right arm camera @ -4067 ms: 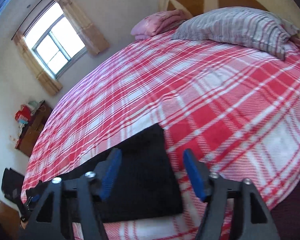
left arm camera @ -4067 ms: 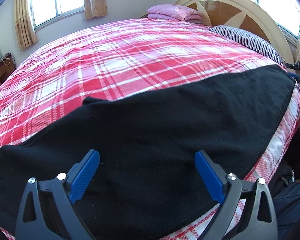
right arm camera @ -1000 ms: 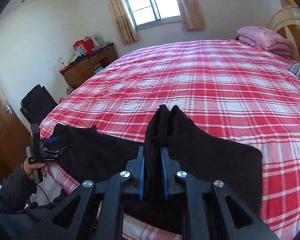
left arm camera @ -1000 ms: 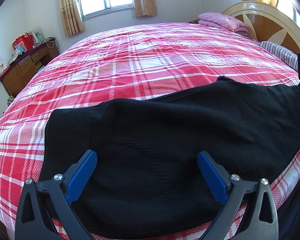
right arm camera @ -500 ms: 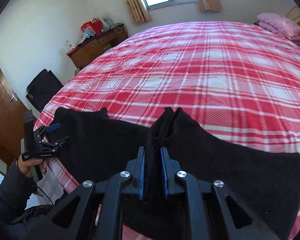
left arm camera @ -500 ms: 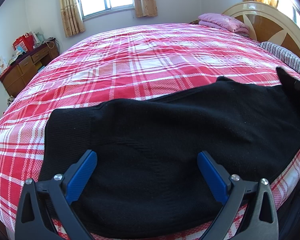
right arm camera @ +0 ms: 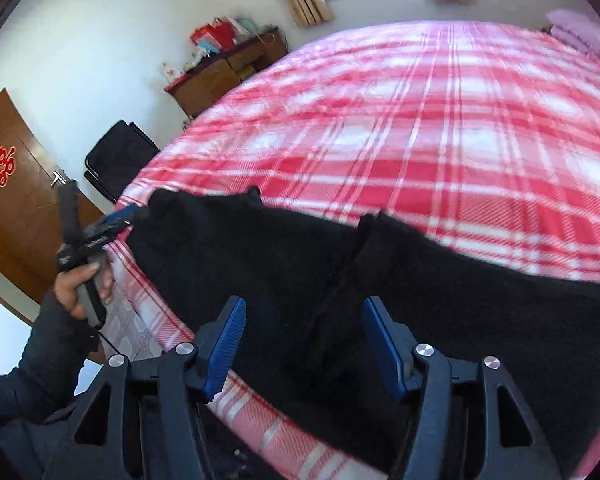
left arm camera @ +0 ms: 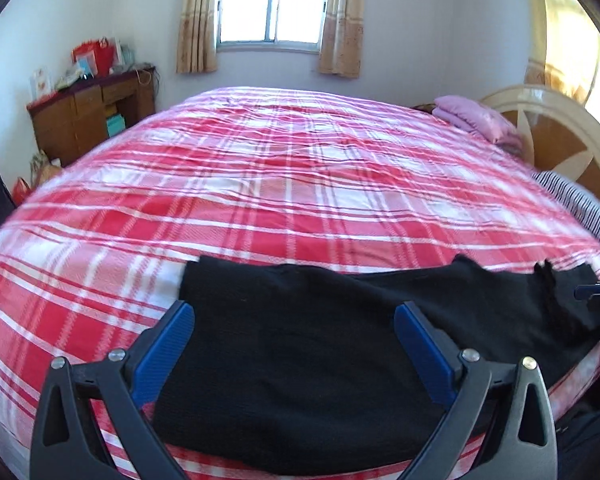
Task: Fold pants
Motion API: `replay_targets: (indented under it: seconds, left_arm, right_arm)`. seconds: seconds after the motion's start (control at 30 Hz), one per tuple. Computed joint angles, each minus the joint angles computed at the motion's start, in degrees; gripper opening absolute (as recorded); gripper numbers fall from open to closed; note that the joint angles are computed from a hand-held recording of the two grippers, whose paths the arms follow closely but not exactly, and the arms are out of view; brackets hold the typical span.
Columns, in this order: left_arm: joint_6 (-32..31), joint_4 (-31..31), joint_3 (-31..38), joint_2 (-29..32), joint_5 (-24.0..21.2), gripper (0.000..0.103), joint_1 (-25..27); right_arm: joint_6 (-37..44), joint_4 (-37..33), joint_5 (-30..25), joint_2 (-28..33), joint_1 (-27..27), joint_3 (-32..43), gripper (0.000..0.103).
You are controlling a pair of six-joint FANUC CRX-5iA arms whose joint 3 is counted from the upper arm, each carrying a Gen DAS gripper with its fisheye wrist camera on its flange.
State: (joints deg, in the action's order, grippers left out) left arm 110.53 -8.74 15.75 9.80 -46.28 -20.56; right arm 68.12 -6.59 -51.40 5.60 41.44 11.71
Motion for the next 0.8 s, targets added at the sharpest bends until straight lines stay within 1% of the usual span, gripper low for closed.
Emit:
replay_targets:
  seconds: [0.1, 0.17, 0.3, 0.33, 0.4, 0.47, 0.5, 0.53, 0.6, 0.63, 0.67, 0.7, 0.73, 0.77, 0.8]
  left_arm:
    - [-3.12, 3.12, 0.55, 1.13, 1.08, 0.103, -1.17]
    - [-6.65, 6.80, 1.76, 2.77, 1.51, 0.103, -2.43]
    - [-16.37, 18.59, 4.91, 7.60, 1.82, 0.103, -4.76]
    - [-19.51, 22.59, 6.63, 9.84, 1.37, 0.103, -5.69]
    - [-22.92, 27.91, 9.39, 13.13, 0.15, 0.102, -6.98]
    - [-25.17, 33.59, 13.96, 17.84, -2.45, 0.096, -8.23]
    - [-25.62, 35.69, 16.63, 20.20, -4.48, 0.093, -8.76]
    - [-25.48, 37.15, 20.16, 23.03, -6.97, 0.087, -9.31]
    - [-23.44, 36.33, 27.67, 27.95, -11.67, 0.083, -10.35]
    - [-21.38, 34.23, 32.52, 30.63, -14.67, 0.081, -10.90]
    - [-19.88, 32.87, 36.25, 32.72, -16.90, 0.081, -11.25]
    - [-19.00, 31.87, 38.97, 34.24, -17.81, 0.081, -11.58]
    - [-18.68, 31.11, 39.67, 34.46, -17.96, 0.081, -11.92]
    - [-18.01, 30.28, 42.16, 35.67, -19.19, 0.080, -12.12]
    - [-17.81, 30.25, 42.64, 36.00, -19.21, 0.078, -12.21]
  right_arm:
    - [-2.66, 2.89, 1.86, -4.28, -0.57, -3.81, 0.063]
    - [-6.11, 6.42, 3.26, -6.86, -1.09, -6.83, 0.064]
    - [-17.03, 15.37, 6.17, -11.41, -3.08, -13.62, 0.065]
    - [-22.25, 18.80, 7.23, -12.62, -3.74, -16.12, 0.065]
    - [-27.22, 21.25, 7.78, -13.54, -4.99, -18.15, 0.065]
    - [-29.69, 21.70, 8.62, -14.11, -6.45, -19.66, 0.065]
    - [-30.61, 21.96, 8.79, -14.22, -6.98, -20.22, 0.065]
    - [-30.73, 21.84, 9.06, -14.28, -7.40, -20.60, 0.065]
    - [-30.65, 22.04, 9.85, -14.43, -7.75, -21.44, 0.065]
    - [-30.84, 22.36, 10.11, -14.44, -7.82, -21.80, 0.065]
    - [-31.12, 22.66, 10.39, -14.34, -7.73, -22.12, 0.065]
    - [-30.98, 22.51, 10.64, -14.24, -7.78, -22.29, 0.065]
    - [-30.60, 22.15, 10.84, -13.96, -7.84, -22.23, 0.065]
    - [-30.32, 21.86, 10.98, -13.92, -7.76, -22.35, 0.065]
    - [-29.86, 21.41, 11.19, -13.64, -7.73, -22.26, 0.065]
